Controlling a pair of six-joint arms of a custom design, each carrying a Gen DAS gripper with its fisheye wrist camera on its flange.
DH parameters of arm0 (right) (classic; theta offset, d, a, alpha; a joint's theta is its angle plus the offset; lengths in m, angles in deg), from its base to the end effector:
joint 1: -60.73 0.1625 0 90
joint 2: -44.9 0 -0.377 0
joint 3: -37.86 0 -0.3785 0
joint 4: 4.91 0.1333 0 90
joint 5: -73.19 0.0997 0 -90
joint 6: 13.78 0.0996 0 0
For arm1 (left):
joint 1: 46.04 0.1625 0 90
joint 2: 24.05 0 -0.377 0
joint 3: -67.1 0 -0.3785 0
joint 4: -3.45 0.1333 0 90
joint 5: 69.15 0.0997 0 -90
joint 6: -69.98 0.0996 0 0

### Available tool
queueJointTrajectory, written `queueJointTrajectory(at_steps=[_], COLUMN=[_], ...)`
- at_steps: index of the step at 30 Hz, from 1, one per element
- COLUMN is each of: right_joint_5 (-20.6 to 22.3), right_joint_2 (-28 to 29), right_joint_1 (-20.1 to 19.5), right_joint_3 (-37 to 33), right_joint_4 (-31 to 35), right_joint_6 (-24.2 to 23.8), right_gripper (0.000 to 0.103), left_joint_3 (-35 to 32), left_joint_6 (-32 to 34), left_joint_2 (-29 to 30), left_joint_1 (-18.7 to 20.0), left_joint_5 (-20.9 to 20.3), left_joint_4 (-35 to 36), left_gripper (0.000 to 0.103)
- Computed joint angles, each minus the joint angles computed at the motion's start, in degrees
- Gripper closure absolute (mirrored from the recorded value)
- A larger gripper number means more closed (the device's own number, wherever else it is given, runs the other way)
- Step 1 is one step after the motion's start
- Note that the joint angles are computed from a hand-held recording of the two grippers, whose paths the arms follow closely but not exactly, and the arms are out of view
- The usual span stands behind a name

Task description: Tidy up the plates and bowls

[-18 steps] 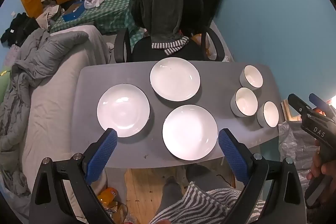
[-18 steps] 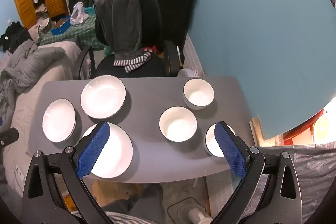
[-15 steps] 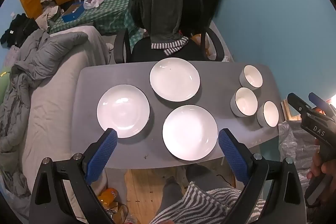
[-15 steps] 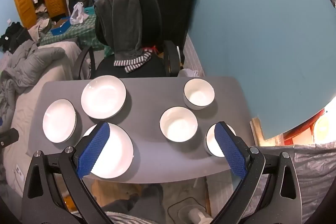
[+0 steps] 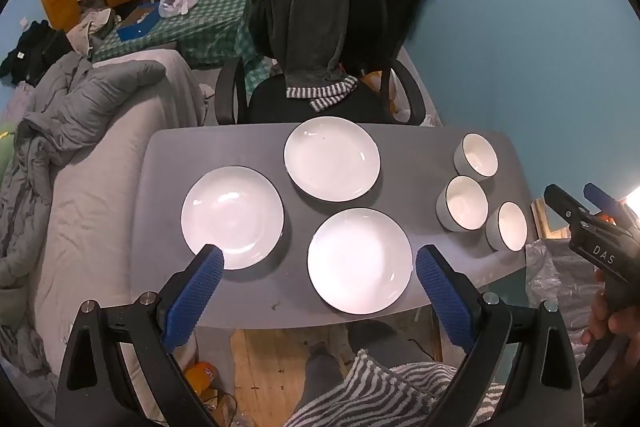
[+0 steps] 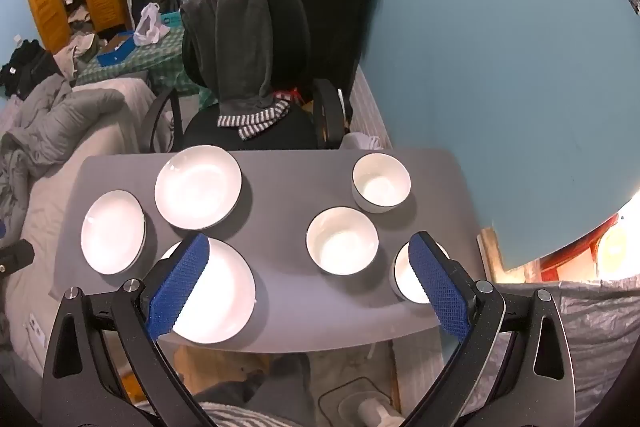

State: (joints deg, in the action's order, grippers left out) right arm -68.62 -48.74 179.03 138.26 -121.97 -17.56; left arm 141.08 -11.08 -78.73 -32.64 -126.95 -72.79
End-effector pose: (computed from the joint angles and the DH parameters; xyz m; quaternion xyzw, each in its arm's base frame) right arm 0.2697 -0.3849 0.4710 0.1707 -0.8722 0.2462 0.3866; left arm -0.5529 -0.3233 0.2200 0.0430 0.9234 -0.2079 0.3197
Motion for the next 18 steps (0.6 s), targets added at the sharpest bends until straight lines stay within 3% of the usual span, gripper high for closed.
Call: queueJointTrajectory(at_steps=[18], right_joint_5=[0.29], right_joint_2=[0.75], right_joint_1=[-0.04], right_joint_3=[-0.25], right_joint_4=[0.28], right_joint_6=[0.47], right_gripper=[0.005], left_joint_3=[0.96], left_joint_6=[1.40], left_joint_2=[-0.71], left_joint_1=[0.62], left_joint_5=[-0.86], left_joint_4=[-1.61], left_gripper=[0.005])
